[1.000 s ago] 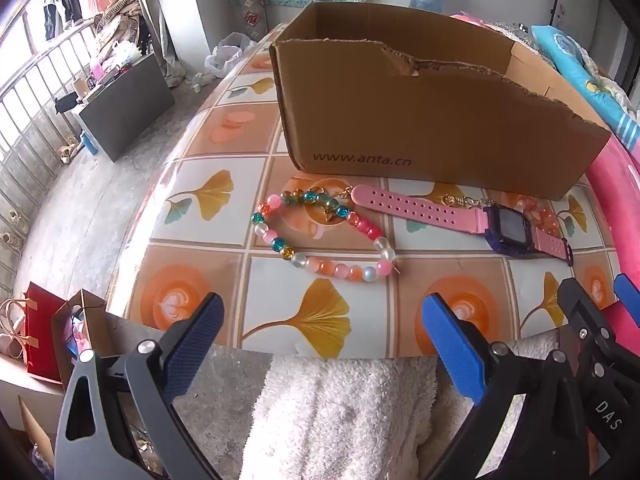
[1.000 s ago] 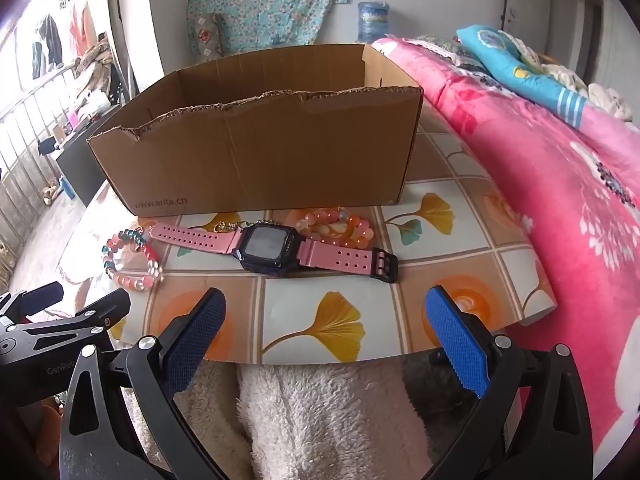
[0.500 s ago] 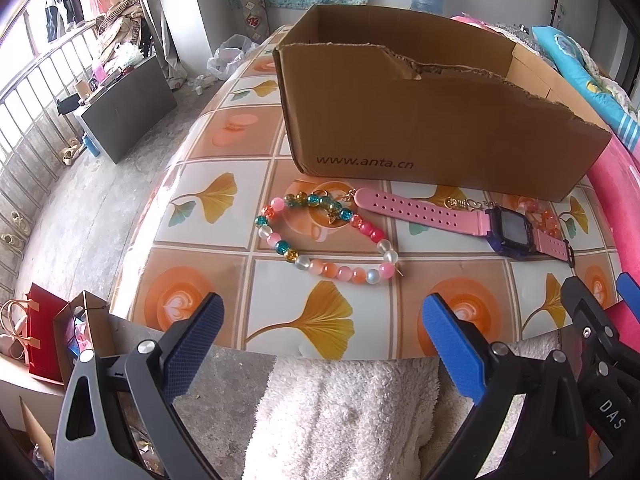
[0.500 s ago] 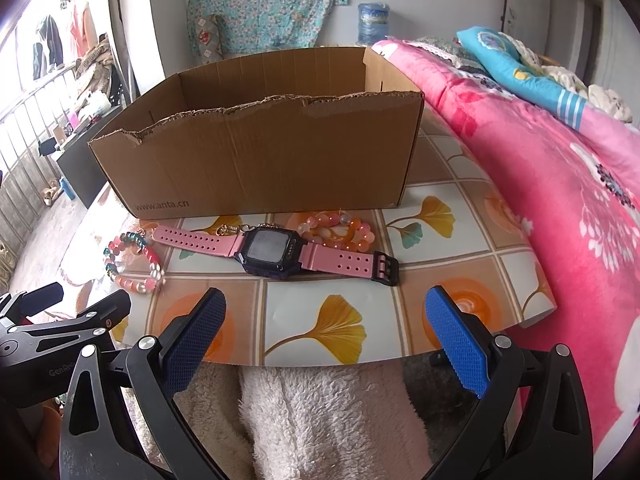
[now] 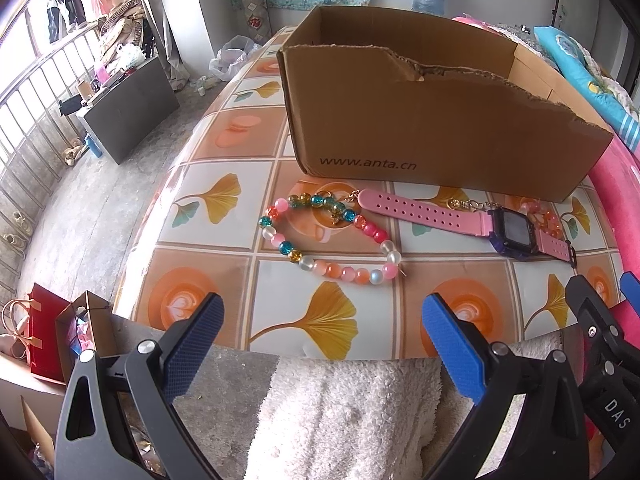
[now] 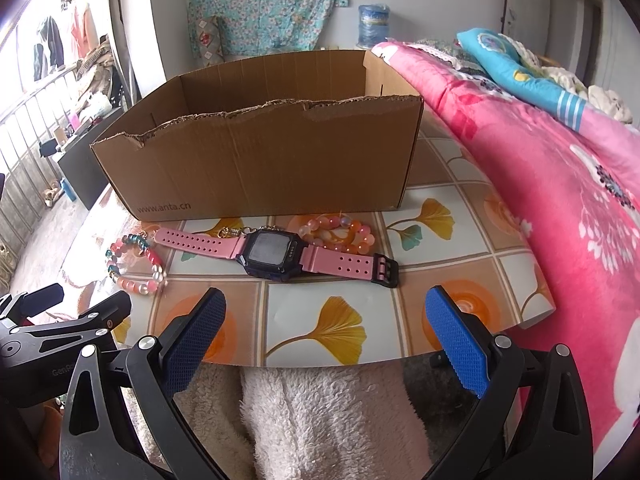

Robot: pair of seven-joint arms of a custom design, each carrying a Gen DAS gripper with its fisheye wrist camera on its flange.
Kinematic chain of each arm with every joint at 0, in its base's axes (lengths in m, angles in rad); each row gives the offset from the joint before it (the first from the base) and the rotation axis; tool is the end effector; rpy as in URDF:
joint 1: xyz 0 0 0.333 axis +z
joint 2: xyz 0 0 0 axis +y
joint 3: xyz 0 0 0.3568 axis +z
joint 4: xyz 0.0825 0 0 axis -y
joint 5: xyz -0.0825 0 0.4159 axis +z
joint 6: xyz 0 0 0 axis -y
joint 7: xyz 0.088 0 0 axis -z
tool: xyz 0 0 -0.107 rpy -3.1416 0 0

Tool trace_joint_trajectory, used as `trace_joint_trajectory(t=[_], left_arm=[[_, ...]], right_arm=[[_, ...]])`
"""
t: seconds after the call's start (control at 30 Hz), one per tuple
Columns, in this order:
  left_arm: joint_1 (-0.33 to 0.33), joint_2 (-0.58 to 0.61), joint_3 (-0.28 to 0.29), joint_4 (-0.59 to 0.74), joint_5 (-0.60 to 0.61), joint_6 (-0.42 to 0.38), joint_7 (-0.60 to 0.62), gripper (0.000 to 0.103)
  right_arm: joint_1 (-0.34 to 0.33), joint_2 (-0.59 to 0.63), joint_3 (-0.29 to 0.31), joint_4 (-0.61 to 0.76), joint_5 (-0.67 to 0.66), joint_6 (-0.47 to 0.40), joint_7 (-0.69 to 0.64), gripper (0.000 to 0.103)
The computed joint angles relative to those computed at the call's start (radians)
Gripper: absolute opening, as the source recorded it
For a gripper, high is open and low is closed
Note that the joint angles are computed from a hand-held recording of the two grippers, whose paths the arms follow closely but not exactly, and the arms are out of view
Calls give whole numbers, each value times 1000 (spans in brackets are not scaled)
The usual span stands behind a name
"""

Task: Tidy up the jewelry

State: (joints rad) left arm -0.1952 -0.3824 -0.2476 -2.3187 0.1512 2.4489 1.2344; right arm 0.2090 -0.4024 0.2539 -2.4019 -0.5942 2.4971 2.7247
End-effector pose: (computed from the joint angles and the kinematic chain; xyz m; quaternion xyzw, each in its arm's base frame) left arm 0.4402 -0.2230 0.5669 -0.6083 0.7475 -0.1841 0.1934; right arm 0.4227 0.2267 0.5359 -0.5600 0.7507 -0.2695 0.2243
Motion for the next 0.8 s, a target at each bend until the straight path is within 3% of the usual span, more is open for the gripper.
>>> trace_joint_trajectory(t=[0.43,0.6,0.77,0.8], left_arm=[[22,-30,18,-42,12,79,4,97],[33,-53,48,-83,-12,152,52,97],[-12,-58,127,-128,-131,270,200,97],[-54,-60,170,-146,-190,320,270,97]], right_arm=[[-8,-14,0,-11,-10,14,21,96],[-25,-29,3,-40,-28,89,37,96],[-27,0,-3,-38,-32,214,-5,92],[-19,15,-11,-33,-18,245,-32,90]])
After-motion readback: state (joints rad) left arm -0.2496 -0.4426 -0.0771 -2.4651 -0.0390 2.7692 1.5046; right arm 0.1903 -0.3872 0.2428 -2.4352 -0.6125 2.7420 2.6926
